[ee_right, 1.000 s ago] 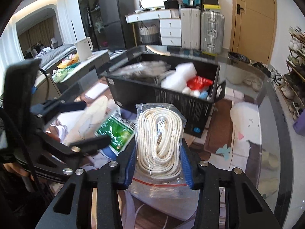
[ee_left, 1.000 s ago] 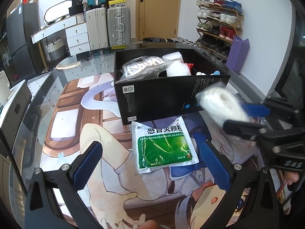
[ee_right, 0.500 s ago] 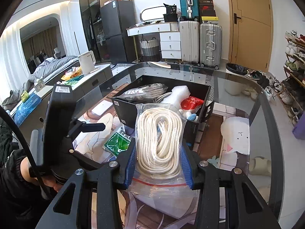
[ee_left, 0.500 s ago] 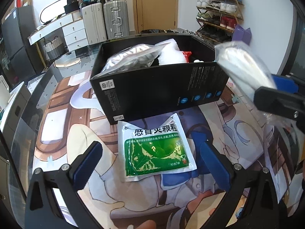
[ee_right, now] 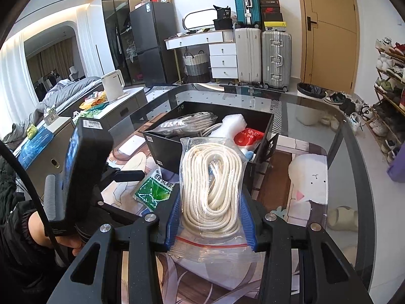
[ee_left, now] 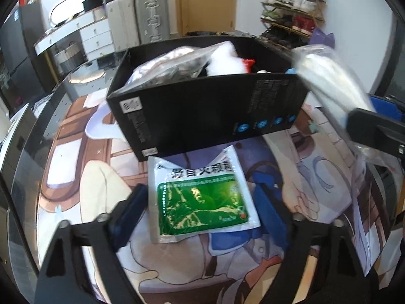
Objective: Organize soft objects
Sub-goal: 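Grasp the green sachet with the left gripper while the right gripper holds the rope bag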
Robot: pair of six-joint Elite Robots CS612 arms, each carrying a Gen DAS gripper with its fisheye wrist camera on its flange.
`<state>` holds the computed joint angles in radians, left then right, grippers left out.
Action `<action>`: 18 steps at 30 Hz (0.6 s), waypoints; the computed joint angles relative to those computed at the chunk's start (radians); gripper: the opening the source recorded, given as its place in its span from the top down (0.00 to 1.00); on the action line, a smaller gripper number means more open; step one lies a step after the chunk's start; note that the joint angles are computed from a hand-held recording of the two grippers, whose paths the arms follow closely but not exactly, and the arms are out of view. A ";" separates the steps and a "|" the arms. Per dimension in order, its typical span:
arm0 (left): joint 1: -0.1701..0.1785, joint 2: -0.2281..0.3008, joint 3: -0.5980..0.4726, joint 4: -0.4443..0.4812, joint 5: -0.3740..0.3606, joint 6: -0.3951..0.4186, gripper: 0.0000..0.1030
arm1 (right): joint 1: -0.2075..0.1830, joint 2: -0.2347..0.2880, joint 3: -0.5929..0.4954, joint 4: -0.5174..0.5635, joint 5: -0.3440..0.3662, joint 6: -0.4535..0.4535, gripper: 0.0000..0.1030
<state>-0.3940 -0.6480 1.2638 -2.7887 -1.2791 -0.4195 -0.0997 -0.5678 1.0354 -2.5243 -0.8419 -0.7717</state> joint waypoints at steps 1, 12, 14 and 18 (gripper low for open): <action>0.000 -0.001 0.004 -0.010 -0.003 0.009 0.30 | 0.000 0.002 -0.003 0.002 0.000 -0.001 0.59; 0.003 -0.019 0.047 -0.077 -0.048 0.049 0.47 | 0.002 0.003 -0.003 -0.008 -0.005 0.006 0.59; 0.002 -0.026 0.058 -0.084 -0.052 0.050 0.48 | 0.002 0.004 -0.005 -0.008 -0.003 0.005 0.59; -0.001 -0.038 0.087 -0.120 -0.051 0.053 0.48 | 0.001 0.002 -0.003 -0.013 0.001 0.001 0.59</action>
<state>-0.3954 -0.6860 1.3506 -2.9088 -1.3299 -0.3661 -0.0990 -0.5654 1.0325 -2.5372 -0.8409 -0.7709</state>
